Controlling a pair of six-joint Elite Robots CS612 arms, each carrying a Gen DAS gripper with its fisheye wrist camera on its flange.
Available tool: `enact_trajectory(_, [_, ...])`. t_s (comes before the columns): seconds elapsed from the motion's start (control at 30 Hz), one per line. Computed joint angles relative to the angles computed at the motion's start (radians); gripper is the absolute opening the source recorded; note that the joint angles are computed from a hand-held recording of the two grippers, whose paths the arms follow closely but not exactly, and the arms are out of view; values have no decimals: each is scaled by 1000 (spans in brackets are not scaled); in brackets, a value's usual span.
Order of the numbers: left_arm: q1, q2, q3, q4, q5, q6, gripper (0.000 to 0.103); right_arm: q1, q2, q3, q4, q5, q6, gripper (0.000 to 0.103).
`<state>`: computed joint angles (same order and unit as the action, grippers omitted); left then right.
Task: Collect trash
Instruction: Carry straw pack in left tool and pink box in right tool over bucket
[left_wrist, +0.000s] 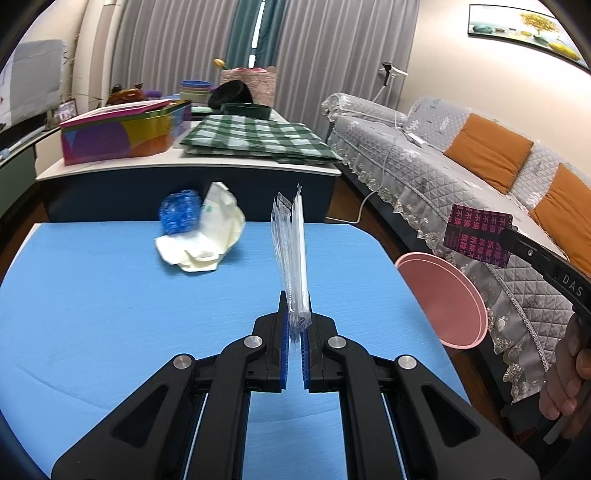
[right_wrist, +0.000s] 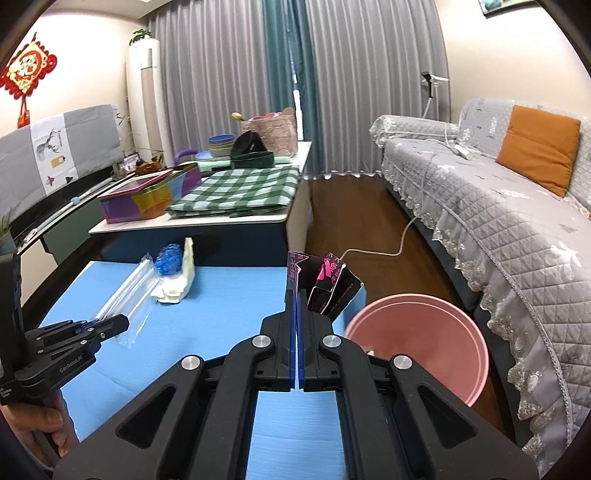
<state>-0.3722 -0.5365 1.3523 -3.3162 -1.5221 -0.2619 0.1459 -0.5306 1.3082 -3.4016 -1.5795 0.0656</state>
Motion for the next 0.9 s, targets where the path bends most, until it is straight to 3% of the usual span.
enact_trajectory(0.9, [-56, 43, -90, 73, -63, 71, 5, -59, -22, 63, -64, -88, 60, 1])
